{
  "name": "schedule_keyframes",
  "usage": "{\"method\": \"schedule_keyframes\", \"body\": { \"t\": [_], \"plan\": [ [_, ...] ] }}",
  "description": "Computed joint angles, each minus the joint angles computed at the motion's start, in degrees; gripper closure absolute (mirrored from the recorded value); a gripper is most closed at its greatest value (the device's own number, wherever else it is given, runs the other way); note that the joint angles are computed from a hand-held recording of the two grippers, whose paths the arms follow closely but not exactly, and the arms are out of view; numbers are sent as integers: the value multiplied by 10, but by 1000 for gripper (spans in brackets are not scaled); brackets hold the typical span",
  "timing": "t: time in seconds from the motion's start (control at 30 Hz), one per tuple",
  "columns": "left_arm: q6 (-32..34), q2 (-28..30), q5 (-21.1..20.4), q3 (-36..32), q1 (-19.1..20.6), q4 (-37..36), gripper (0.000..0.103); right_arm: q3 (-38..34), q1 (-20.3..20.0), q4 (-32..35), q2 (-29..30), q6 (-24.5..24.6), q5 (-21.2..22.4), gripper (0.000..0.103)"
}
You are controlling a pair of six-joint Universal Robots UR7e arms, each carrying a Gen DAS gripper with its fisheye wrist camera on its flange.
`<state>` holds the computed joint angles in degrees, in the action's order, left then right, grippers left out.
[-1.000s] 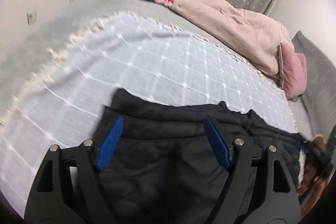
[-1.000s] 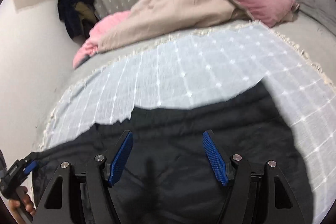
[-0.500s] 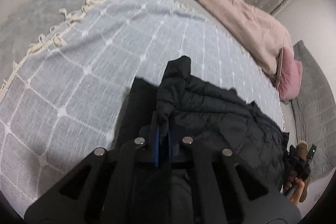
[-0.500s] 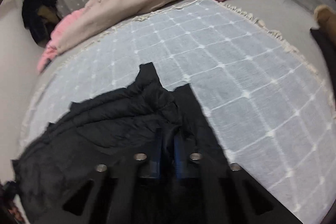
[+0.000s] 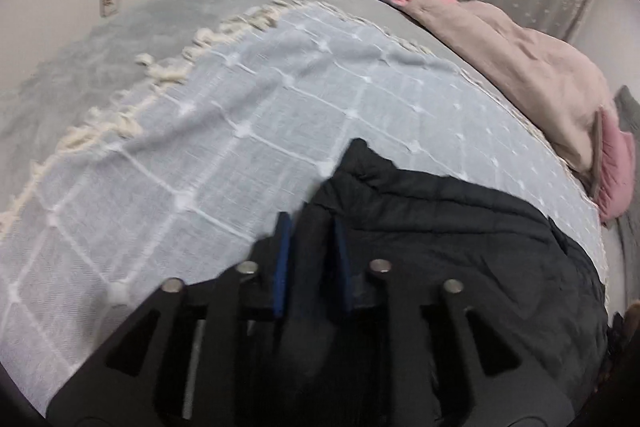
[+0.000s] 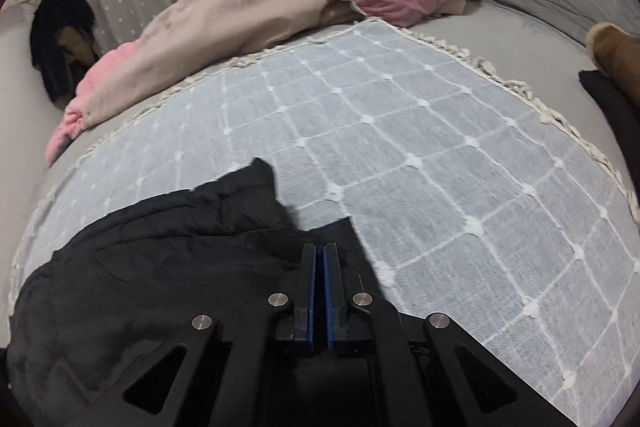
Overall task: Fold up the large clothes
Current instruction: 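Grasp the folded jacket edge with both grippers and fold it again, then release the jacket and pat the folded bundle flat with both grippers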
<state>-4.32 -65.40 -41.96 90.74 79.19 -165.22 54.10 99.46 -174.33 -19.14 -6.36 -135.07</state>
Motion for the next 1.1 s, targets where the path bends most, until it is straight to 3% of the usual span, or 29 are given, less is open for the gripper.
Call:
{"method": "schedule_keyframes", "body": {
  "t": [0.07, 0.13, 0.17, 0.2, 0.23, 0.33, 0.4, 0.47, 0.53, 0.67, 0.93, 1.03, 1.1],
  "plan": [
    [12, -1, 53, 8, -19, -37, 64, 0, 6, -17, 0, -2, -23, 99],
    [30, -9, 70, 22, -40, -63, 55, 3, 18, -36, -3, -5, -29, 93],
    [33, -12, 63, 28, -46, -67, 43, 4, 26, -41, -3, -8, -25, 88],
    [37, -18, 52, 38, -56, -72, 33, 6, 34, -47, -1, -15, -18, 76],
    [46, -21, 38, 51, -67, -77, 29, 8, 45, -52, 2, -27, -8, 62],
    [55, -21, -5, 80, -91, -72, 19, 22, 75, -65, 17, -67, 33, 47],
    [45, -15, -39, 89, -99, -39, 19, 25, 92, -38, 31, -91, 73, 46],
    [41, 2, -46, 92, -103, -13, 19, 22, 103, -3, 48, -109, 94, 46],
    [59, 17, -16, 96, -108, -16, 19, 12, 107, 30, 68, -131, 91, 46],
    [108, 2, 31, 110, -101, -54, 19, 45, 97, -20, 58, -199, 76, 46],
    [190, -59, 116, 141, -46, -117, 17, 194, 31, -126, -68, -157, 8, 46],
    [137, -97, 132, 157, -46, -72, 17, 225, 19, -147, -101, -123, -50, 46],
    [93, -134, 129, 176, -60, -21, 17, 263, 16, -140, -135, -79, -33, 46]
  ]
}}
